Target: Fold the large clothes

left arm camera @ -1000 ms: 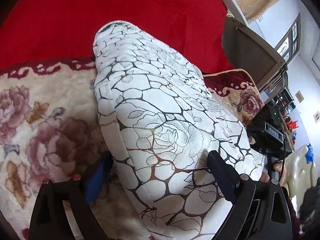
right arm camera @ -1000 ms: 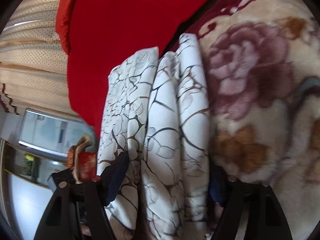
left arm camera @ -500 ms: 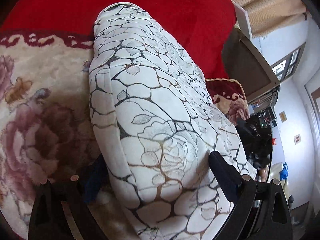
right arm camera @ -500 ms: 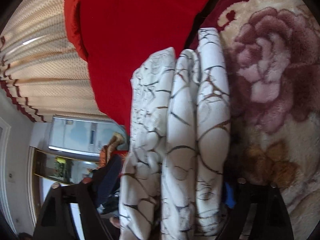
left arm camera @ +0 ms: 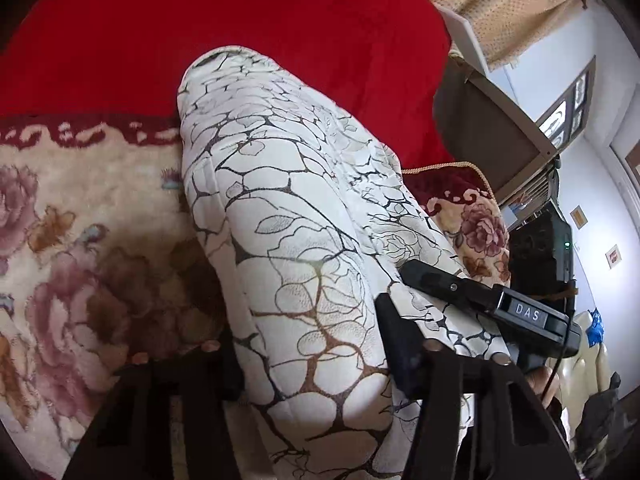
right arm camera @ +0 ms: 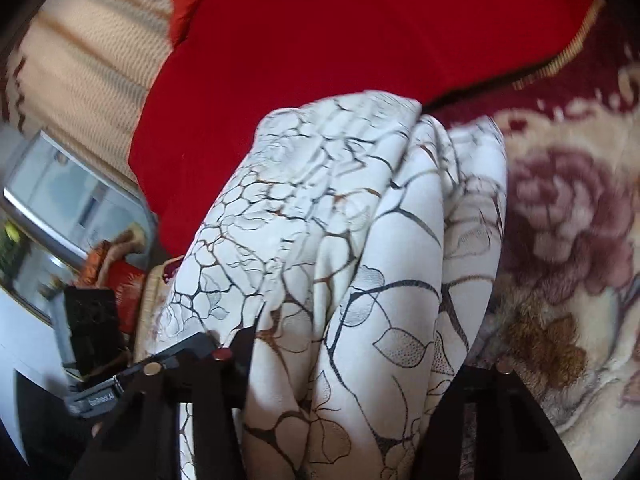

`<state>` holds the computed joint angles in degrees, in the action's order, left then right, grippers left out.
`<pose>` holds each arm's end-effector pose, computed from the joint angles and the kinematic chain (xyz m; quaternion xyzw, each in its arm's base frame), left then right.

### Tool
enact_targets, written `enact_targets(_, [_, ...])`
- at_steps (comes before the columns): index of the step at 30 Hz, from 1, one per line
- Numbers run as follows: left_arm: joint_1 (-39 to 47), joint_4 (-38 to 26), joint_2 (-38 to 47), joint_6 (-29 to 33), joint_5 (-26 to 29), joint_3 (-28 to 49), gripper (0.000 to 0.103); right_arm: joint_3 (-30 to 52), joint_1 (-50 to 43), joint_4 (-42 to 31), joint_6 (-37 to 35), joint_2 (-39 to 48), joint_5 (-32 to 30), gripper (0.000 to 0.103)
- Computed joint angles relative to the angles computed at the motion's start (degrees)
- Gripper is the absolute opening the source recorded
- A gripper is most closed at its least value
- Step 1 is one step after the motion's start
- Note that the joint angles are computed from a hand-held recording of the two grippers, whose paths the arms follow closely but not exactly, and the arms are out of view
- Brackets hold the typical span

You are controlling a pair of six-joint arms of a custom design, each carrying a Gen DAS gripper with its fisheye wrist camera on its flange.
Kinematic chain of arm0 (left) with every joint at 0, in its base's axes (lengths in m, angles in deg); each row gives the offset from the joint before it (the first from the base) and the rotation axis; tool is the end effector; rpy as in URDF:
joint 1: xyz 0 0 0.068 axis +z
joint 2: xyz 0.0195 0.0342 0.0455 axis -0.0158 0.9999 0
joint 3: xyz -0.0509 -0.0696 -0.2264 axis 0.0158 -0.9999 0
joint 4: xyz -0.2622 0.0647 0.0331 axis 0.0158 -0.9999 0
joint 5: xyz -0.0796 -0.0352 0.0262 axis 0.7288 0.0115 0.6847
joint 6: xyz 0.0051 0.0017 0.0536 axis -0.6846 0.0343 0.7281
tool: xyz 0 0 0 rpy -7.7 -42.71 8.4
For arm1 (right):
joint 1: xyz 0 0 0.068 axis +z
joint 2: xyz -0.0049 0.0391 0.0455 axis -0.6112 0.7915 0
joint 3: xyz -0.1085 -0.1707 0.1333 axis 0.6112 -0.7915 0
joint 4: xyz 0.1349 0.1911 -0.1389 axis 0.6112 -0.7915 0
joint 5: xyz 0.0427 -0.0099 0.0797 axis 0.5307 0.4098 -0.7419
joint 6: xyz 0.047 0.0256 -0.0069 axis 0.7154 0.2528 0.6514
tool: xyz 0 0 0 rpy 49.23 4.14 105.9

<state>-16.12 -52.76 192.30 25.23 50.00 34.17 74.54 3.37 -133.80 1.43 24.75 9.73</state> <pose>0.3740 -0.1289 0.2944 0.3951 0.8213 -0.3828 0.1513 0.1849 0.1422 0.3240 0.3321 0.8343 0.2365 0.3710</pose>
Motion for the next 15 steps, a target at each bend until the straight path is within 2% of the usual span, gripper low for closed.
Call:
enact_targets(7, [3.7,-1.6,-3.6,3.8,2.0,1.5,0.051,11.0,8.5,-3.6,-2.0,7.7,11.9,0.046])
enact_targets(11, [7.6,-2.9,-5.7,6.3,3.4,3.6,0.051,15.7,12.8,-0.6,-4.5,11.9,17.5,0.045])
enact_targets(15, [11.6,-2.2,-7.8,9.1,4.4,3.4,0.051,17.1,15.9,4.0,-7.0,14.4,20.9,0.045])
